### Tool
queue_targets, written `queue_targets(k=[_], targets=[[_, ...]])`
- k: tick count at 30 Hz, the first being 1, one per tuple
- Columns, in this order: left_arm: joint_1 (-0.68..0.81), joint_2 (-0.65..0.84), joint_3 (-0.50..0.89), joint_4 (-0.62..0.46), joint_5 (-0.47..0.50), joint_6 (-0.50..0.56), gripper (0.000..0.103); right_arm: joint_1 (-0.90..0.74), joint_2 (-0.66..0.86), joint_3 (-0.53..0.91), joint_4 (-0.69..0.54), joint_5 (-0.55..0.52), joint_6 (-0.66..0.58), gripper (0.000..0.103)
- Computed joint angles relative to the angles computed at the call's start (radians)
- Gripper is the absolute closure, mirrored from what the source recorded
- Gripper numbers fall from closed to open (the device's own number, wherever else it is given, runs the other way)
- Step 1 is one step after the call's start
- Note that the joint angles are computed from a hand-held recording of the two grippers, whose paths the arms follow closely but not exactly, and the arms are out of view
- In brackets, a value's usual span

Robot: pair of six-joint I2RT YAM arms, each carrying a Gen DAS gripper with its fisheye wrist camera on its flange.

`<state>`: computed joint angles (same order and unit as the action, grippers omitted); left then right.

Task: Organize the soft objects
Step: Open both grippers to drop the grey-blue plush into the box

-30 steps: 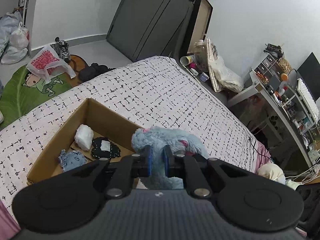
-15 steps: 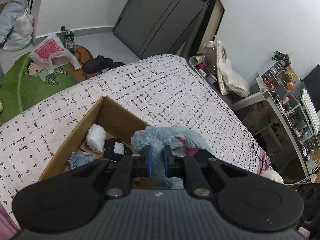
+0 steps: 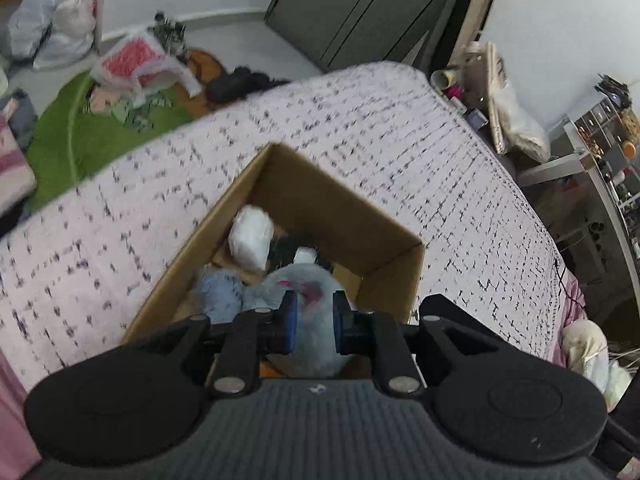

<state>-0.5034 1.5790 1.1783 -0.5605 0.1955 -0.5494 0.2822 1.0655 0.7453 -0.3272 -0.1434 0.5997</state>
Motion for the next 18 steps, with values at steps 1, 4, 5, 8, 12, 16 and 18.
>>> queue_targets(k=[1, 4, 5, 8, 12, 16, 18], targets=[[0.002, 0.003, 0.001, -0.007, 0.001, -0.003, 0.087, 0.002, -0.003, 0.003, -0.011, 0.001, 0.0, 0.07], [-0.004, -0.011, -0.006, -0.012, -0.024, 0.003, 0.084, 0.005, -0.005, 0.016, -0.037, 0.012, -0.008, 0.066], [-0.004, -0.017, -0.008, -0.011, -0.028, 0.007, 0.083, 0.008, -0.008, 0.021, -0.052, 0.02, -0.009, 0.063], [-0.013, -0.034, -0.012, -0.015, -0.057, 0.013, 0.072, 0.018, -0.011, 0.033, -0.078, 0.041, -0.012, 0.057], [-0.043, -0.047, -0.001, -0.022, -0.119, 0.001, 0.054, 0.03, -0.034, 0.054, -0.137, 0.073, -0.012, 0.044], [-0.08, -0.069, 0.012, -0.027, -0.157, -0.009, 0.043, 0.028, -0.069, 0.079, -0.218, 0.101, -0.024, 0.031], [-0.106, -0.086, 0.016, -0.028, -0.188, -0.014, 0.037, 0.009, -0.091, 0.087, -0.254, 0.098, -0.034, 0.023]])
